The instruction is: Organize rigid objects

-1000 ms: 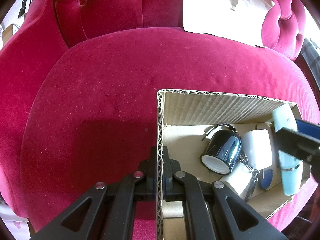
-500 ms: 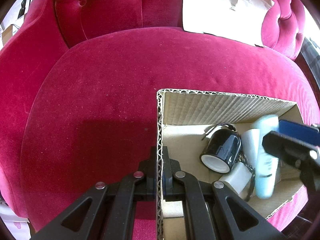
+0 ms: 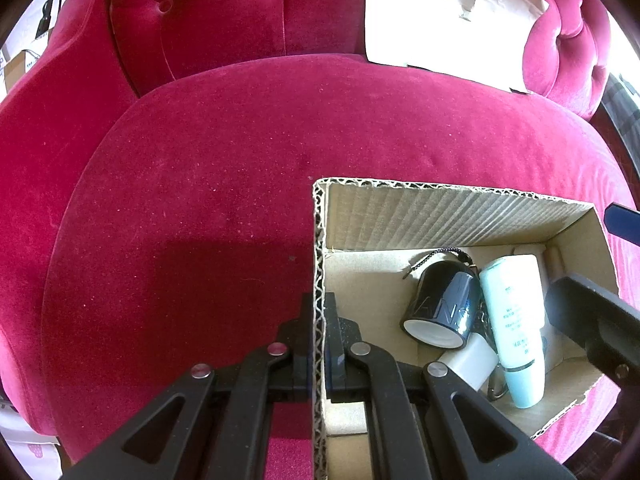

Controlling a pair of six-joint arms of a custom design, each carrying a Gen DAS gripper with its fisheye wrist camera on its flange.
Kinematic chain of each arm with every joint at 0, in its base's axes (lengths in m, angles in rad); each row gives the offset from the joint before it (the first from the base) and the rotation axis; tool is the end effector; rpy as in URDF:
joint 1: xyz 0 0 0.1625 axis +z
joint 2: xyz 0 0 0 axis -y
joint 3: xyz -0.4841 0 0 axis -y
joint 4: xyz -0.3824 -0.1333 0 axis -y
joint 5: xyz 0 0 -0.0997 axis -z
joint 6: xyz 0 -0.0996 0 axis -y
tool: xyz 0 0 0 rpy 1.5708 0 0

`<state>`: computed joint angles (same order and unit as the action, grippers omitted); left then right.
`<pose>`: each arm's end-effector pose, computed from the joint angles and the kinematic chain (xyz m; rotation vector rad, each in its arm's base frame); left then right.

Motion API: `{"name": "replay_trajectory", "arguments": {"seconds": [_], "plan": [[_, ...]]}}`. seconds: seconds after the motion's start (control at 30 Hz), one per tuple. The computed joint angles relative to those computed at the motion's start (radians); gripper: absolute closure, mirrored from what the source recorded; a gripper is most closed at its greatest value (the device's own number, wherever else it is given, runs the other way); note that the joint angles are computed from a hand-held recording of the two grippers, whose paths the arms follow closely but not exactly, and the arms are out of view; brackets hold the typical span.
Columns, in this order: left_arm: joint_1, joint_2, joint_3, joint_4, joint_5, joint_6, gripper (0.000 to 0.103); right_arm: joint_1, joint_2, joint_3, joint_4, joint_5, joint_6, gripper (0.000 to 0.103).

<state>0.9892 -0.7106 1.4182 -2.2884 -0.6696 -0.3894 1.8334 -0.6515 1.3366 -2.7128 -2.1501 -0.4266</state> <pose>-0.2397 -0.7494 0.1689 0.2147 2.2853 -0.5284 0.2856 -0.7592 0.1833 0.6771 -2.3961 0.5150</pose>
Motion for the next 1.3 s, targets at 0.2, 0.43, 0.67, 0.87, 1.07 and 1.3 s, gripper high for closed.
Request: {"name": "replay_trajectory", "arguments": {"seconds": [0.2, 0.43, 0.67, 0.87, 1.07, 1.3], "plan": [[0.000, 0.002, -0.003, 0.005, 0.002, 0.000, 0.100, -0.003, -0.004, 0.002, -0.001, -0.004, 0.001, 0.000], [-0.001, 0.007, -0.013, 0.022, 0.006, -0.008, 0.100, -0.006, -0.007, 0.006, 0.006, -0.028, 0.019, 0.000], [-0.011, 0.016, -0.025, 0.057, 0.039, -0.013, 0.096, -0.009, -0.023, 0.016, -0.006, -0.040, 0.032, 0.000], [-0.027, 0.012, -0.034, 0.114, 0.087, -0.057, 0.032, -0.007, -0.039, 0.032, -0.011, -0.037, 0.031, 0.000], [-0.046, -0.002, -0.012, 0.080, 0.088, -0.005, 0.000, -0.004, -0.051, 0.050, -0.031, -0.062, 0.041, 0.000], [-0.077, -0.049, 0.053, 0.082, 0.061, -0.030, 0.000, 0.002, -0.092, 0.087, -0.010, -0.080, 0.112, 0.000]]}}
